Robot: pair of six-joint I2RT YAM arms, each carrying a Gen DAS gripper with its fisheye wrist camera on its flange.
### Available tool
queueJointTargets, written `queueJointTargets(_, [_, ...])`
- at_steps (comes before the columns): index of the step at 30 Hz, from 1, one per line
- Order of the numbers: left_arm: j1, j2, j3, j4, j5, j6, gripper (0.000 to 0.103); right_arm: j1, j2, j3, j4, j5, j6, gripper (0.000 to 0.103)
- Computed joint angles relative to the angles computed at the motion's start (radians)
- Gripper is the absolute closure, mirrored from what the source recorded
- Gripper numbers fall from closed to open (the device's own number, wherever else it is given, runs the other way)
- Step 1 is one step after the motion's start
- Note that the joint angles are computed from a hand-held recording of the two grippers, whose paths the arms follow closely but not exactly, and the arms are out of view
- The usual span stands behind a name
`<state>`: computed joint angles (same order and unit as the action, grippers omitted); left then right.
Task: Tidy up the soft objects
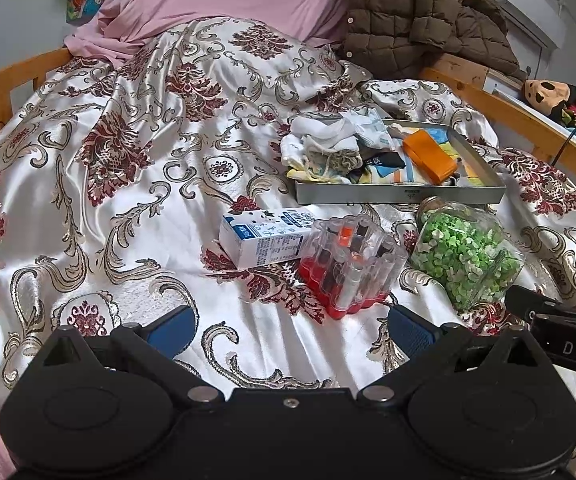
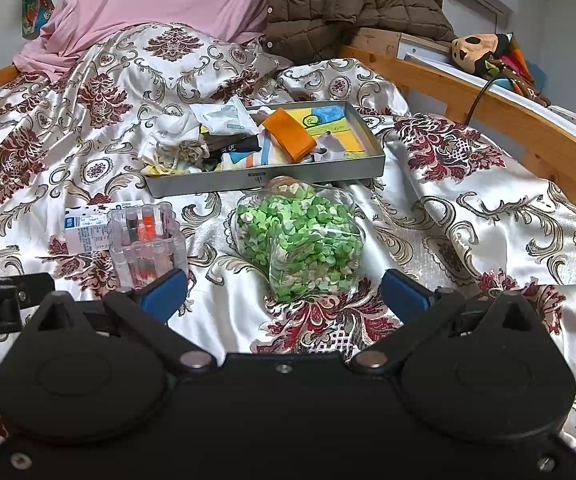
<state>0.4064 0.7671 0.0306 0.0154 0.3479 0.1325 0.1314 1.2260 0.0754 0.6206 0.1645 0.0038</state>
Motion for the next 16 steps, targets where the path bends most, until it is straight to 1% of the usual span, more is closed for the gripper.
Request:
queueJointTargets(2, [-0.011, -0.013, -0.003, -0.007, -0.013, 0.001, 0.001, -0.002, -0.005, -0.004, -0.002, -0.001, 0.0, 0.001])
queueJointTargets(7, [-0.034, 0.01, 0.006, -0.008, -0.05, -0.005, 0.001, 0.007, -0.002, 0.01, -0.023, 0.007, 0.005, 0.001])
queueJointTargets(16, [-0.034, 0.006, 0.008, -0.013, -0.054, -0.004, 0.001, 0.008, 0.008, 0.028, -0.042, 0.006, 0.009, 0.001])
